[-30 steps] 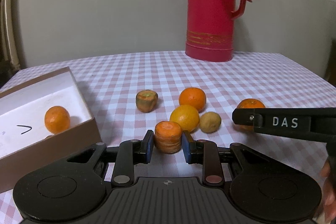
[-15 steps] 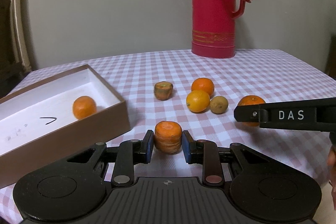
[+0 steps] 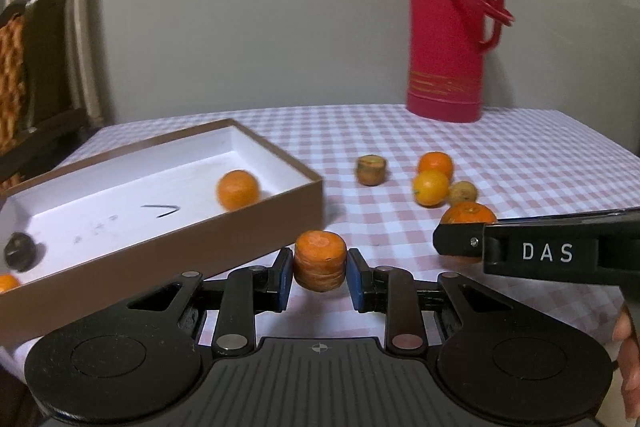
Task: Organize fruits
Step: 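Carry the carrot piece and orange in both tools over the white box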
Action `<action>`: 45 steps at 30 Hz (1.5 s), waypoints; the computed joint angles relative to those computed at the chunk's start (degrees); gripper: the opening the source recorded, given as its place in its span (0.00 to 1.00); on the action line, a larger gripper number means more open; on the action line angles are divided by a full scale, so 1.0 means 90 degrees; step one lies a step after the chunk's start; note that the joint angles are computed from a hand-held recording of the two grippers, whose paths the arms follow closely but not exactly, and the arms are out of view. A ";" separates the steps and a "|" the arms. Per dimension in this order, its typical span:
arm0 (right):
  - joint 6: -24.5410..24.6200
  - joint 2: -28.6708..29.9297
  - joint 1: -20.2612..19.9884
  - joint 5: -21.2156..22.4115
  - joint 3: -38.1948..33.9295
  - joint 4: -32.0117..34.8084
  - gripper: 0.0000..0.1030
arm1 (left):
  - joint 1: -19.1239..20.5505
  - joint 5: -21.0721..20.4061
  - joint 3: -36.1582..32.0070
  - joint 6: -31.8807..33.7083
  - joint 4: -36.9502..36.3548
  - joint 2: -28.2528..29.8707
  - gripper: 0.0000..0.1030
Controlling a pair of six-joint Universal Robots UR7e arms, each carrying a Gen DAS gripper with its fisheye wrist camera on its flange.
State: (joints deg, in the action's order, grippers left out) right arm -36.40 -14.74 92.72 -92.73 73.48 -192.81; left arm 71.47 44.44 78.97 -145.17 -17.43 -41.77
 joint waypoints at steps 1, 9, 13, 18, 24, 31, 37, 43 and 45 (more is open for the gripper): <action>-0.0044 0.0019 0.0020 0.0039 -0.0008 0.0025 0.30 | 0.0007 -0.0026 0.0061 -0.0019 -0.0042 -0.0049 0.28; -0.0283 0.0151 0.0138 0.0328 -0.0044 0.0092 0.30 | 0.0071 -0.0187 0.0572 0.0085 -0.0643 -0.0447 0.28; -0.0324 0.0229 0.0183 0.0398 -0.0121 0.0125 0.30 | 0.0106 -0.0225 0.0784 0.0158 -0.0921 -0.0613 0.28; -0.0435 0.0348 0.0245 0.0560 -0.0213 0.0066 0.30 | 0.0132 -0.0248 0.1008 0.0214 -0.1257 -0.0799 0.28; -0.0609 0.0482 0.0328 0.0690 -0.0306 0.0024 0.30 | 0.0153 -0.0275 0.1282 0.0293 -0.1656 -0.1004 0.28; -0.0682 0.0583 0.0386 0.0900 -0.0375 -0.0053 0.30 | 0.0175 -0.0309 0.1585 0.0419 -0.2126 -0.1238 0.28; -0.0677 0.0671 0.0417 0.1062 -0.0457 -0.0128 0.30 | 0.0192 -0.0347 0.1822 0.0531 -0.2569 -0.1416 0.28; -0.0689 0.0755 0.0443 0.1180 -0.0555 -0.0248 0.30 | 0.0234 -0.0365 0.1977 0.0623 -0.2889 -0.1573 0.28; -0.0643 0.0793 0.0448 0.1219 -0.0604 -0.0281 0.30 | 0.0235 -0.0388 0.2034 0.0636 -0.3005 -0.1610 0.28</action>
